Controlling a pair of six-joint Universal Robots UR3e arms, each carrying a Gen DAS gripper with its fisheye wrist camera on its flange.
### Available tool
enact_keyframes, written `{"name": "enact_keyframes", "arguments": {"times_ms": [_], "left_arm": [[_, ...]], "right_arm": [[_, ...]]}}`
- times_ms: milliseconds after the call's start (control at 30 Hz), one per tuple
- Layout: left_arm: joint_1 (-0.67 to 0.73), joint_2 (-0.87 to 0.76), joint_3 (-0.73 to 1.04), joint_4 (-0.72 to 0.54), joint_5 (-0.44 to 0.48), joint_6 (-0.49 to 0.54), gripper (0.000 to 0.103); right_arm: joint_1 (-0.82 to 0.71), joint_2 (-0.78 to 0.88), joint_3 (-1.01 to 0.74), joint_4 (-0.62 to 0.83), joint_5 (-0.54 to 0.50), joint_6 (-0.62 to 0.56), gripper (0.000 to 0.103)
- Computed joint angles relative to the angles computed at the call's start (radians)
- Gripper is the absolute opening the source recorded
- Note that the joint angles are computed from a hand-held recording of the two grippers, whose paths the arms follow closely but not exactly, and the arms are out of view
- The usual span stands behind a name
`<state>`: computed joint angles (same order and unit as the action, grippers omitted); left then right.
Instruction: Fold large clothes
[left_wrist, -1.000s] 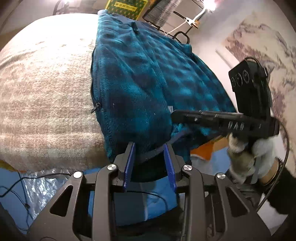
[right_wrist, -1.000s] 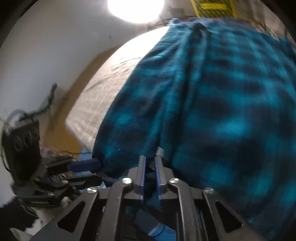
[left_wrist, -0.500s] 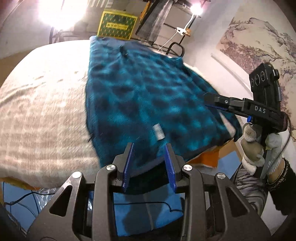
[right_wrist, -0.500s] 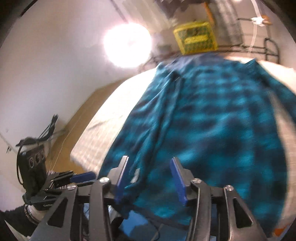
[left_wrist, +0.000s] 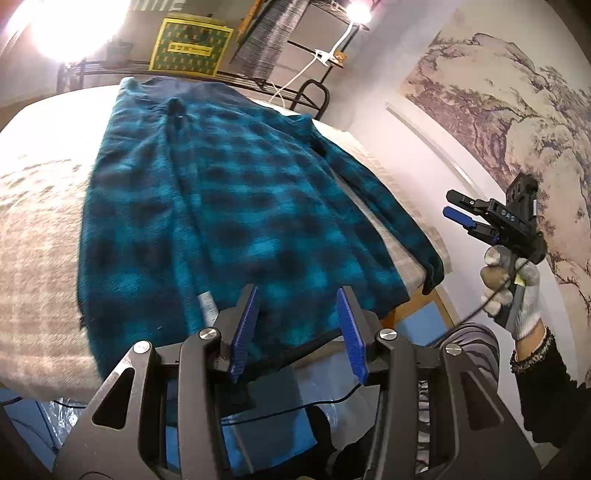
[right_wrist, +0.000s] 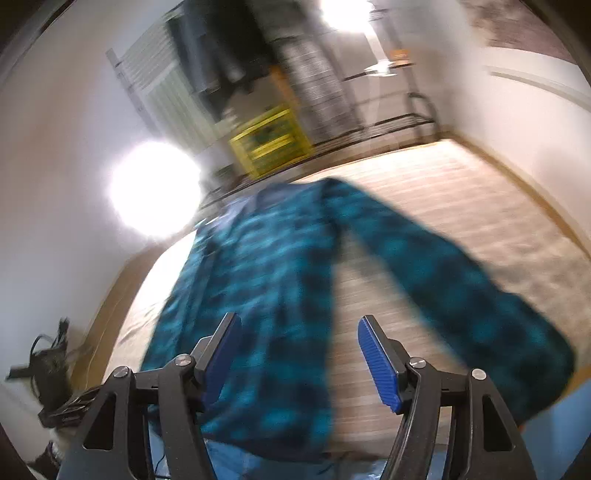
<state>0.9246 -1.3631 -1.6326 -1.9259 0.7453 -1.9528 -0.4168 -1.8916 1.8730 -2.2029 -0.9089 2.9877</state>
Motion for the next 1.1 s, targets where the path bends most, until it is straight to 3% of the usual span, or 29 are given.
{"name": "enact_keyframes", "arguments": {"times_ms": [133,233,500,733,1033,1100], "left_arm": [[-0.052,-0.009,-0.006,0.054,-0.001,-0.054,0.044],[-0.079,-0.027,-0.005,0.079,0.000,-0.083,0.044],[-0.144,-0.062,-0.007,0.143,0.003,-0.157,0.044],[-0.196,-0.070,-0.017,0.189,0.021,-0.197,0.044],[-0.225,-0.048,-0.025,0.183,0.032,-0.196,0.044],[-0.225,-0.042,-0.026,0.183,0.034,-0.195,0.044]], "right_arm": [[-0.250,-0.036,0.010,0.161,0.080,-0.127,0.069],[-0.367,-0.004,0.013,0.204,0.091,-0.172,0.069],[-0.530,0.102,0.020,0.209,0.051,-0.232,0.069],[-0.516,0.236,0.020,0.067,-0.062,-0.224,0.067],[-0.427,0.352,-0.032,0.042,-0.112,-0.294,0.067],[-0.412,0.351,-0.028,0.040,-0.133,-0.311,0.060]]}}
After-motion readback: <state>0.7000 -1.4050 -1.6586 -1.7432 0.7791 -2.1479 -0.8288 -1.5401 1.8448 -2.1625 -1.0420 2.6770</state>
